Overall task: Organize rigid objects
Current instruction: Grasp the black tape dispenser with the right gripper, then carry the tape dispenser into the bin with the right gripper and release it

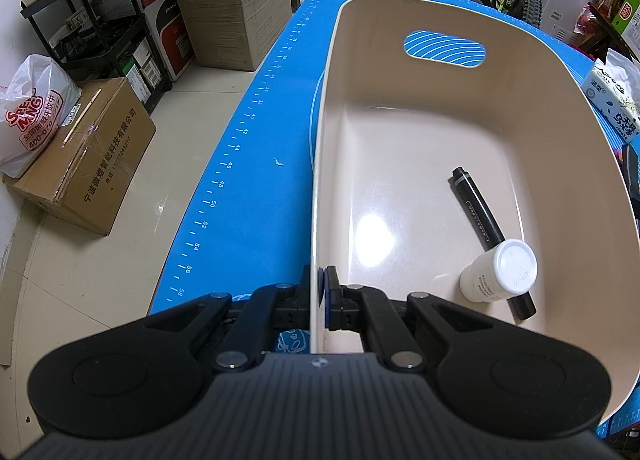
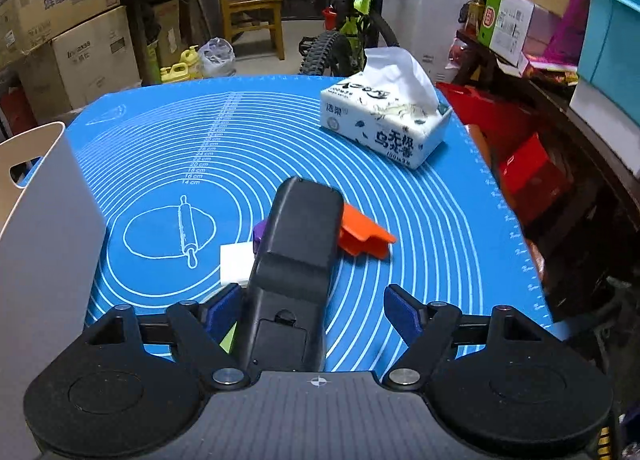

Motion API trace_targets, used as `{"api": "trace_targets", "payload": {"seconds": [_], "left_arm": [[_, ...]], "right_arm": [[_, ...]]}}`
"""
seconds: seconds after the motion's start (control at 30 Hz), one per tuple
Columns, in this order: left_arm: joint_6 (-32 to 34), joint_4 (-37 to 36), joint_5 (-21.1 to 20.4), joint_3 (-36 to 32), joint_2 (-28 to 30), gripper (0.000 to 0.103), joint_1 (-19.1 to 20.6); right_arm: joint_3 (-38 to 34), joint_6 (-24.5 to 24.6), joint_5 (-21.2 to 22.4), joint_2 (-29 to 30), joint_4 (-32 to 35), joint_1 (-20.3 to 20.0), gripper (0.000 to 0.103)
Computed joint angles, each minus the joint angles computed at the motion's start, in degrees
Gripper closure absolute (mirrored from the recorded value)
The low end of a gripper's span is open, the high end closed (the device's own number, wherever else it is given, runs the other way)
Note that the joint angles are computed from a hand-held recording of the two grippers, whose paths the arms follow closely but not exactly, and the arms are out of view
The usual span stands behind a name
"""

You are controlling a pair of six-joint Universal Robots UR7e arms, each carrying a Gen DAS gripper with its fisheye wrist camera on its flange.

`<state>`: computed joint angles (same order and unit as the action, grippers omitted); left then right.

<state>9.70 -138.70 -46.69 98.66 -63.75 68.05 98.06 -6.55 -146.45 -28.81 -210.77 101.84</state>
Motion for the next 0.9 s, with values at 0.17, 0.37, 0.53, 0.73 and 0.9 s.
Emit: {"api": "trace_targets", "payload": {"seconds": [0.17, 0.37, 0.53, 0.73, 0.9], "left_arm": [[0.1, 0.0, 0.0, 0.0, 0.0, 0.097, 0.0], [0.0, 0.0, 0.0, 0.0, 0.0, 0.097, 0.0], [-0.1, 0.0, 0.0, 0.0, 0.0, 0.097, 0.0], [-0.1, -0.1, 0.1, 0.0, 0.1, 0.097, -0.1], [-0.1, -0.1, 0.1, 0.0, 0.1, 0.097, -0.1]], "right_arm": [[-0.2, 2.6, 2.7, 0.0, 0.5, -1.0, 0.025], [1.2, 7.6, 8.1, -1.1, 0.1, -2.1, 0.047], [1.3, 8.1, 8.3, -0.7, -1.3, -1.8, 0.049], [-0.1, 2.2, 4.6, 0.7, -6.2, 0.5, 0.05], [-0.7, -1.9, 3.5, 0.4, -10.0, 2.5, 0.05]]}}
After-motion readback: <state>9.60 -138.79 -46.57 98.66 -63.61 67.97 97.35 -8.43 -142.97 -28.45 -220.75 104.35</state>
